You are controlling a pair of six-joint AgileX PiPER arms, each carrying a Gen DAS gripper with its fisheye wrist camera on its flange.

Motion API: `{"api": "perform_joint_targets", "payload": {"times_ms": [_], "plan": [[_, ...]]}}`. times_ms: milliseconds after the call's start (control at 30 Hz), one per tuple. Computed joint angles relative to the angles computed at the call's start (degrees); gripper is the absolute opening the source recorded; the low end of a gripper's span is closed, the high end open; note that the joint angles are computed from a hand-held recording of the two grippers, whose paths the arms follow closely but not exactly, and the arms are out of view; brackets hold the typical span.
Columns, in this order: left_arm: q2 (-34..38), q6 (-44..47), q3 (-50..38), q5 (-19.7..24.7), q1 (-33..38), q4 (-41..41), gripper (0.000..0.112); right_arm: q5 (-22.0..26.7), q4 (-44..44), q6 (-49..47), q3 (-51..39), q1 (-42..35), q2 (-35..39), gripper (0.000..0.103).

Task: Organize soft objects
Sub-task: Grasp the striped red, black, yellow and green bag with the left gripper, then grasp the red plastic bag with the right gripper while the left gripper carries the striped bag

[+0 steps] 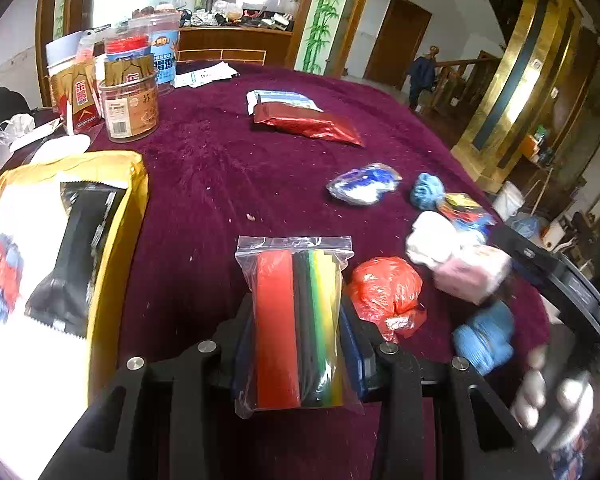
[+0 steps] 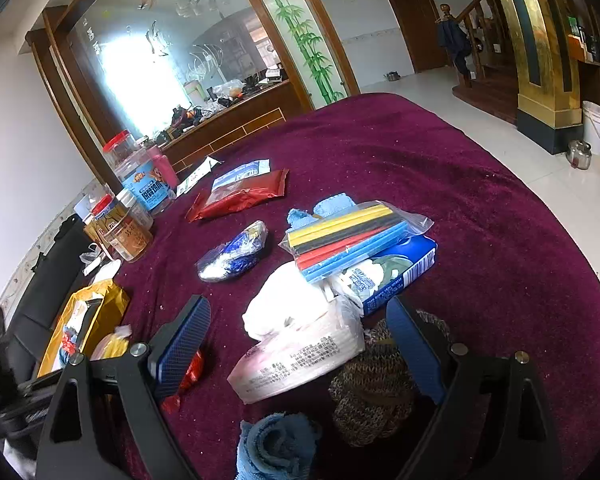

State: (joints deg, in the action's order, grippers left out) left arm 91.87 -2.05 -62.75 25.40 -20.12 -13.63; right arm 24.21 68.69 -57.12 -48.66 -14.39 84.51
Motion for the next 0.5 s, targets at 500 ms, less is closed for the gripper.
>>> {"api": "perform_joint_targets", "payload": {"times_ms": [500], "plan": [[-17.8,27.64,15.52,3.02,12.32,-28.53,0.041,-7.6,-4.18,2.57,1.81,3.98,-2.37,0.089]]}}
